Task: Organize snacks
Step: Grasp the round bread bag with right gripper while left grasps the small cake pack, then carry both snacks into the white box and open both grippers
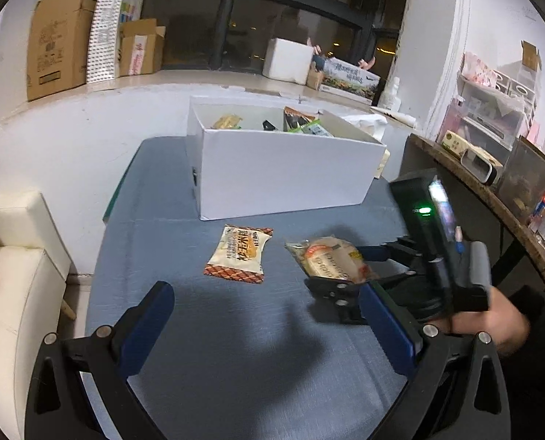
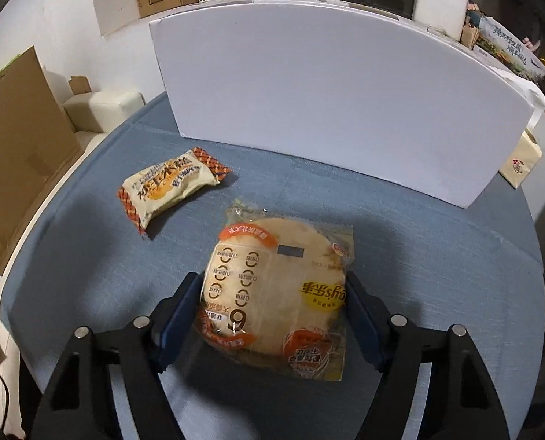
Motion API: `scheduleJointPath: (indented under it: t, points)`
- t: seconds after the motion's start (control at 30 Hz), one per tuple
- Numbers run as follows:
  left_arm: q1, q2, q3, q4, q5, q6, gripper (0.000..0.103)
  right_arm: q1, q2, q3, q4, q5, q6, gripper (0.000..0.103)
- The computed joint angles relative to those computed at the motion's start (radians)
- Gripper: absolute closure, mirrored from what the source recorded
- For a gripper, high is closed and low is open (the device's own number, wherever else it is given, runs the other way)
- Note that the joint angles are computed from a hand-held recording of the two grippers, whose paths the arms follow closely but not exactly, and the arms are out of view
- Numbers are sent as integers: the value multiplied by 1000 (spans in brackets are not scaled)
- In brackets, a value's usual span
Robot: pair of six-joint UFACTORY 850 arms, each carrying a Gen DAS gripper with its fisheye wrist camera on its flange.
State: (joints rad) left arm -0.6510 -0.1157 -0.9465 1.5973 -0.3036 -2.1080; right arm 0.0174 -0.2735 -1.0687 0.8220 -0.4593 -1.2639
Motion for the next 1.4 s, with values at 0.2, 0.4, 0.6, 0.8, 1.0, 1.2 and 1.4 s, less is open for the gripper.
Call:
scheduleJointPath:
  t: [0.2,0.4,0.6,0.8,1.0,1.2,1.4]
  points:
    - [34,-84,-74,-102,40,134,0,-76,66,59,82,-2,-114,24]
    - [63,-167,-158,-187,80,246,0,-179,129,96,230,-60,-234,24]
    - [114,-266,-260,-631,125,679,0,-246,176,111,302,-111,-300,24]
    - [136,-350,-347,-932,79,998,0,-269,216,133,339,-128,-348,24]
    - [123,-391,-396,-912,9,1022,7,-271,219,138,336,-133,-357,24]
    - [117,-368,-380,-861,-23,982,54,-262,214,136,333,-122,-364,24]
    - [88,-273,-282,-580,42,686,55,-260,205,133,337,-123,-370,24]
